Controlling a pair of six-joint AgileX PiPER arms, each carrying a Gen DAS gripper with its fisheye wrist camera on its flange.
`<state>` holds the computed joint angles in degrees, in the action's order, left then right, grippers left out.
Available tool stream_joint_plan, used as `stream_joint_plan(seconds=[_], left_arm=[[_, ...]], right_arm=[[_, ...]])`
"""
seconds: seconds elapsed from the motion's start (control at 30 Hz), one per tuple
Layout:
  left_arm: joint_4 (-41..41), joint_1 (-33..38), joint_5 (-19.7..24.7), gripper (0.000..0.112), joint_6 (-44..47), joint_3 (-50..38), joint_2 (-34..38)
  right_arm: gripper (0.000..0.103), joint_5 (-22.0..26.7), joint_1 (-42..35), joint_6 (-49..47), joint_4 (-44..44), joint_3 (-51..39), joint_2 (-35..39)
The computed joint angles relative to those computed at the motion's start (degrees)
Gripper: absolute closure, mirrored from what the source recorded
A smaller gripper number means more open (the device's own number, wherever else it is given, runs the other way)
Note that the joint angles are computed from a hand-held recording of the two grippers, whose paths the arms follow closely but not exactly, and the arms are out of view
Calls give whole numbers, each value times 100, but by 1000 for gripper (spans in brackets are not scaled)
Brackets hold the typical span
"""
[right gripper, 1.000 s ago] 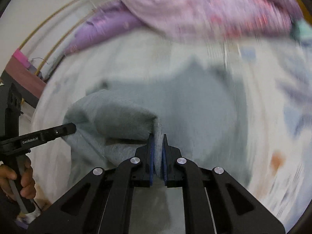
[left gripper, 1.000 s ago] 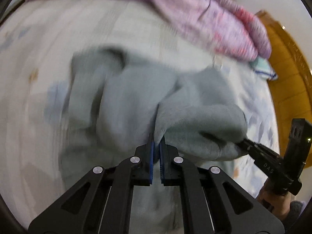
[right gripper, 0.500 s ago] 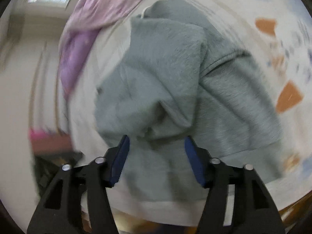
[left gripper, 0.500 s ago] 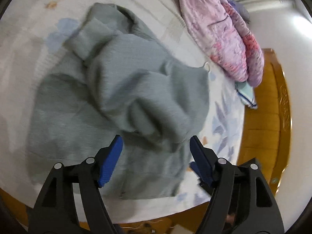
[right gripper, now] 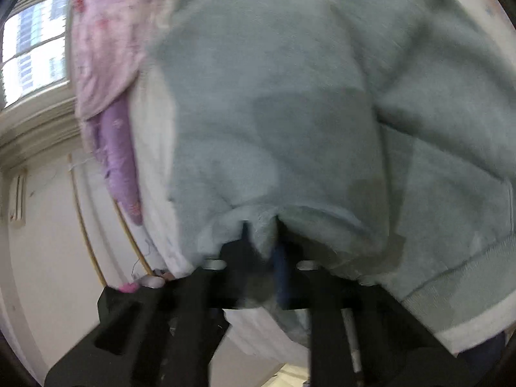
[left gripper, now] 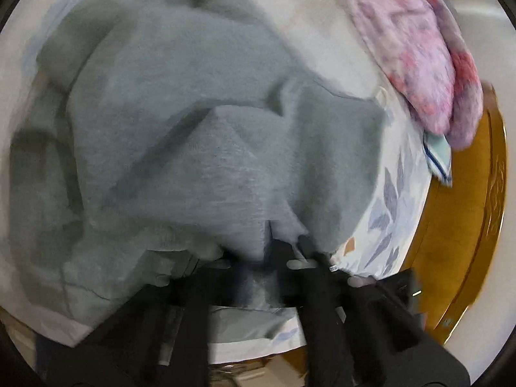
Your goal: Fold large clothes
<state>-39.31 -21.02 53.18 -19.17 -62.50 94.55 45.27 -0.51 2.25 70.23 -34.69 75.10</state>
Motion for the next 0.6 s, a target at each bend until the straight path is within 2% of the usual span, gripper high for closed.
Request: stream_joint_plan(seconds=[0.1, 0.2, 0.27, 0.3, 0.43, 0.5, 0.6], left_arm=[[-358, 111, -590, 108, 810, 85, -965], [-1400, 367, -968, 108, 2101, 576, -1839], [-1450, 404, -1026, 108, 2527, 1035, -2346], [-1215, 347, -1012, 108, 2469, 1363, -2480], [-630, -155, -1241, 108, 2103, 2635, -2281], [-402, -568, -1535, 108, 1807, 3092, -2046], [-264, -919, -1740, 108, 1603, 3371, -1640]], right_arm=[[99, -197, -17, -1064, 494, -471, -600], [99, -140, -49, -1964, 1039, -560, -1156], [99, 16, -28, -1997, 903, -346, -1379], [99, 18, 89, -1822, 691, -94, -1468], [99, -641, 1096, -630, -160, 1037, -1405], [99, -1017, 1656, -319, 12, 1738, -1320], [99, -1321, 2026, -245, 329, 2124, -1337]])
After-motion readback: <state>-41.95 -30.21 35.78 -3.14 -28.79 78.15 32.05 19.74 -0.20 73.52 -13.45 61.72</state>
